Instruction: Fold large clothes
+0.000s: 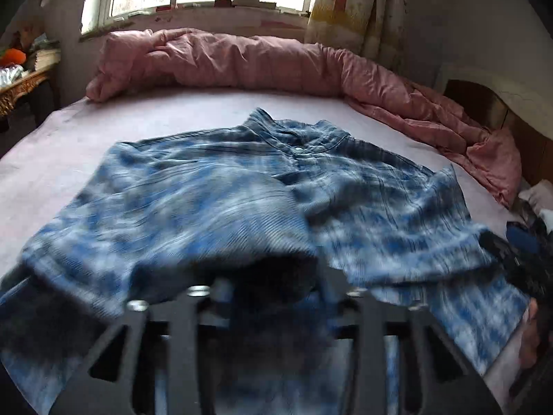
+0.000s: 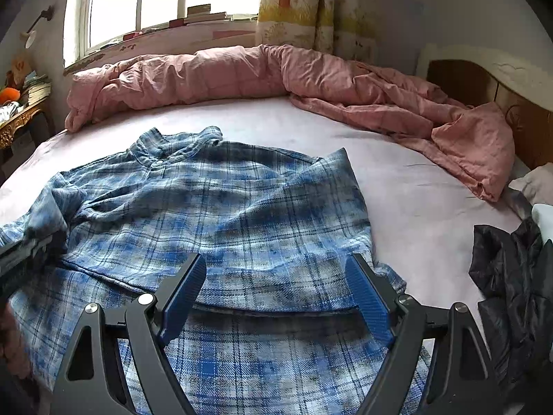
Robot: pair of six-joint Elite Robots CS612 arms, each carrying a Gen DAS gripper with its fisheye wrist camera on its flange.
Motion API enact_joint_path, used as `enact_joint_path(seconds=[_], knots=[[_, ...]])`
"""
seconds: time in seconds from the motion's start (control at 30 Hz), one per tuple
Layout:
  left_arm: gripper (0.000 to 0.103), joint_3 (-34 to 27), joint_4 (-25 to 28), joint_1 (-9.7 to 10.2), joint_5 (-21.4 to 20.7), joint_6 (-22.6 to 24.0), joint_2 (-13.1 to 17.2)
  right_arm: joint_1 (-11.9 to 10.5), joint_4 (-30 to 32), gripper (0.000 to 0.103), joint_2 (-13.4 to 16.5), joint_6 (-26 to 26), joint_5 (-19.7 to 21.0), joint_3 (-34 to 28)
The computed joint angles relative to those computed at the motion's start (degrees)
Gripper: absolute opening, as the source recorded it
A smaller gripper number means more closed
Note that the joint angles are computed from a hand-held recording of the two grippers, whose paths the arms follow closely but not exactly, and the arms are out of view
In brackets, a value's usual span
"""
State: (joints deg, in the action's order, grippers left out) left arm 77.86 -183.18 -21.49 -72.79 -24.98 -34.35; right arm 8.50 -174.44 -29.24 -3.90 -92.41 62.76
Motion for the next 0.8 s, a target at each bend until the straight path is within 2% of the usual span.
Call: enact_joint_path(seconds=[0.1, 0.2, 0.27, 0.3, 0.33, 0.4, 0.47, 0.53, 0.63, 0.73, 0.8], knots=[[0.056, 5.24, -4.77, -0.73, 2.62, 2.49, -2.4, 0.0, 0.67, 0.084, 0.23, 0.04, -0.7, -0.38], [0.058, 10.28, -11.04, -0.95, 5.04, 1.78, -4.38, 0.13, 1.32, 0.084, 0.31, -0.01, -1.15, -0.59], [0.061, 12.77, -16.21, -1.7, 13.46, 0.03, -4.96, 0.32, 0.72, 0.084, 0.23, -0.98, -1.59, -0.42], [0.069, 13.47, -19.21, -1.99, 18.5, -0.77, -4.89, 0.48, -0.04, 0.084, 0.14, -2.04, -1.96, -0.18], [0.072, 13.89, -22.17, -1.88, 21.13, -1.45, -4.77, 0.73, -1.41, 0.084, 0.04, -3.35, -2.86, 0.19], [0.072, 14.66, -22.66, -0.69, 19.98, -2.92, -5.37, 1.0, -3.42, 0.084, -0.24, -4.61, -3.76, 0.79], [0.072, 14.89, -21.04, 0.31, 20.95, -4.44, -5.61, 0.9, -4.49, 0.084, -0.98, -4.64, -1.79, 1.83], [0.072, 15.24, -17.53, 1.15, 22.9, -8.61, -5.78, 0.82, -4.59, 0.084, -1.79, -4.03, 1.25, 2.84], [0.068, 15.62, -11.0, 3.59, 17.63, -16.97, -6.33, 1.17, -4.17, 0.084, -2.96, -5.33, 6.05, 4.27], [0.067, 15.05, -6.87, 5.16, 12.75, -20.52, -6.02, 2.17, -4.52, 0.084, -3.78, -8.24, 9.26, 5.43], [0.067, 14.85, -4.75, 5.88, 9.18, -23.25, -5.91, 3.05, -3.13, 0.084, -4.3, -9.95, 13.25, 5.68]])
